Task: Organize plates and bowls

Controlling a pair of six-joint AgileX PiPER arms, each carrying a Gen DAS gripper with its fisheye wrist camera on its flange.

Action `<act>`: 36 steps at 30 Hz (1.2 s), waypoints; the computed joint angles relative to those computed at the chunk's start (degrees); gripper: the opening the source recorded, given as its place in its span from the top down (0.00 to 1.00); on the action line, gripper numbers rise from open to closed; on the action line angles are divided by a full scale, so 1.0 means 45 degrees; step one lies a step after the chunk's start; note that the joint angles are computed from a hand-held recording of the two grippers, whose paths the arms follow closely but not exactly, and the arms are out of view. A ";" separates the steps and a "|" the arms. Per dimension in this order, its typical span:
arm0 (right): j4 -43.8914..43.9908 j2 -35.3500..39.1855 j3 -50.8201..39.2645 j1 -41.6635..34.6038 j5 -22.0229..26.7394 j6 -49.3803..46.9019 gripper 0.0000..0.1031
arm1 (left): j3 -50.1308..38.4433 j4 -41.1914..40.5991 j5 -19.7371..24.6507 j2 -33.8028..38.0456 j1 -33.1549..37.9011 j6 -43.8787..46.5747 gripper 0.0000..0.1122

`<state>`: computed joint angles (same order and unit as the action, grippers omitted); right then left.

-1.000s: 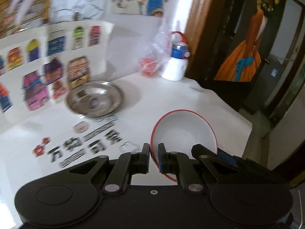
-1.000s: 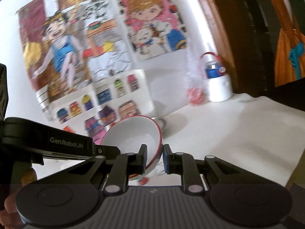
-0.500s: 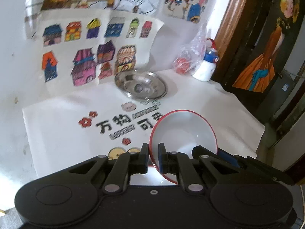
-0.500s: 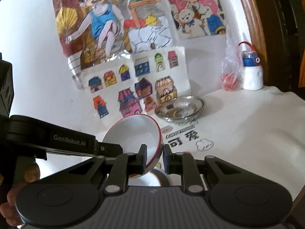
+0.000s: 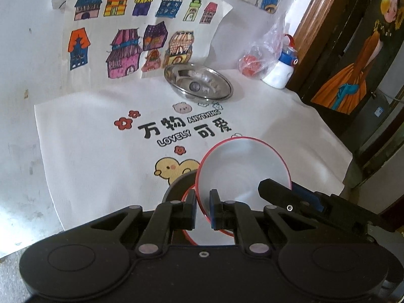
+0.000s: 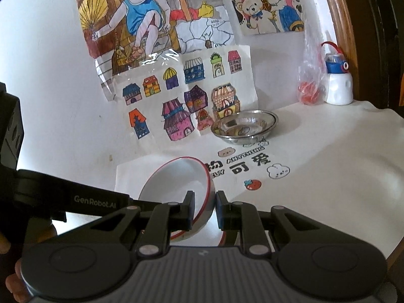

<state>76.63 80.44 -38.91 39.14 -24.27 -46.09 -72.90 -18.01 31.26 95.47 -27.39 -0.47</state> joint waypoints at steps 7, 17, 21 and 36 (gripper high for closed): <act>0.0207 0.0102 0.0089 -0.0082 0.0291 -0.0097 0.81 | 0.0056 0.0036 0.0254 0.0128 0.0028 0.0077 0.92; 0.0724 0.0148 0.0038 -0.0265 0.0741 -0.0664 0.80 | -0.0081 0.0076 0.0723 0.0349 0.0075 0.0102 0.91; 0.0919 0.0228 -0.0014 -0.0387 0.0916 -0.0912 0.80 | -0.0160 0.0038 0.0851 0.0419 0.0100 0.0103 0.91; 0.1045 0.0481 -0.0175 -0.0666 0.1479 -0.1099 0.80 | -0.0380 0.0283 0.1137 0.0555 0.0168 -0.0082 0.91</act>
